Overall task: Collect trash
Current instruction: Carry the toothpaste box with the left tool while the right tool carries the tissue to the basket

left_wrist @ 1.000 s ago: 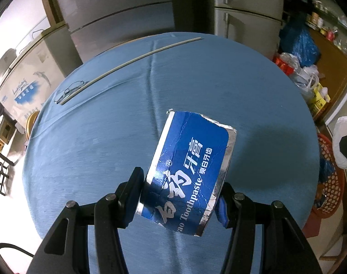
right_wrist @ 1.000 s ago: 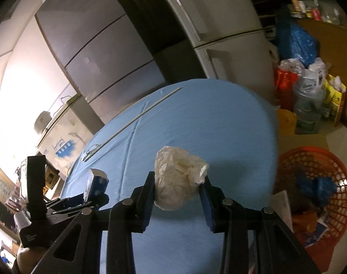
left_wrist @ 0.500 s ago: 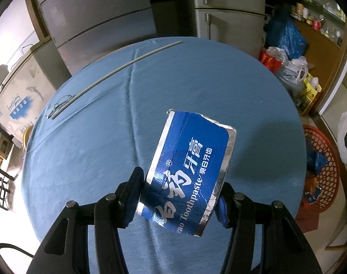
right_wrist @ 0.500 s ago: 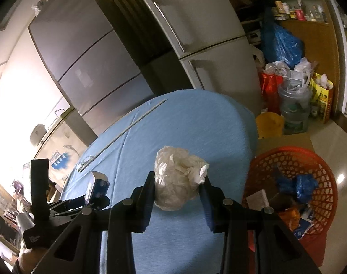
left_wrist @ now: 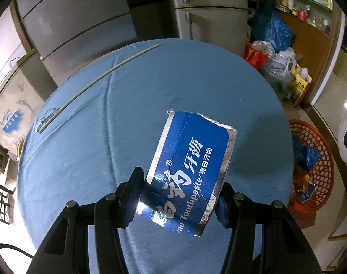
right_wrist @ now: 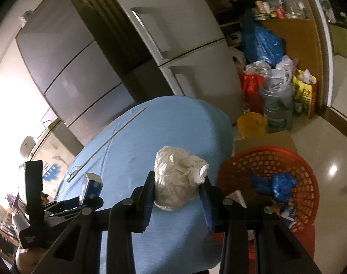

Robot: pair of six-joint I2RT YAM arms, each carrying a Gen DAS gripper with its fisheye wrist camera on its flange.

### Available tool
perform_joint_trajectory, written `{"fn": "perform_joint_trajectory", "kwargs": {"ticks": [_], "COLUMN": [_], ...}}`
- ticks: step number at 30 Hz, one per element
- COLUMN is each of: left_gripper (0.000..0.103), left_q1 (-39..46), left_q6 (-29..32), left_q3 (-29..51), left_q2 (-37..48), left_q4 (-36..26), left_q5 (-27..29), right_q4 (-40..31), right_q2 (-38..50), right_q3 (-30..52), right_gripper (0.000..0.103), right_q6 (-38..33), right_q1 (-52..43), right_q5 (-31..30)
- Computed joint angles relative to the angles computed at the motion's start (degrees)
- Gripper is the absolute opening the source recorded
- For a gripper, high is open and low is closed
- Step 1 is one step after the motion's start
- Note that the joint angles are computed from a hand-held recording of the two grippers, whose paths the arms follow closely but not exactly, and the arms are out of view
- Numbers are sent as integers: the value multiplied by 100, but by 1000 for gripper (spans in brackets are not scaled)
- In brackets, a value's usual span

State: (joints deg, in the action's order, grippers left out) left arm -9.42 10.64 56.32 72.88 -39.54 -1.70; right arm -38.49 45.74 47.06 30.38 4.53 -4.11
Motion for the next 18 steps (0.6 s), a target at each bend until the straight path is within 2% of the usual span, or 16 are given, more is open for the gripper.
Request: {"fn": "perform_joint_trajectory", "kwargs": {"ticks": [18], "left_gripper": [57], "left_q1": [-1121], "left_q6": [-254], "left_q3": [193], "left_q2": [321], "left_q4": [16], "left_q5": [-315], "right_q4": [-376], "right_q2": [-236], "right_q3": [-424], "right_gripper": [39], "right_q6": [-963], "right_q1": [-2389], "right_q5": [-1159]}}
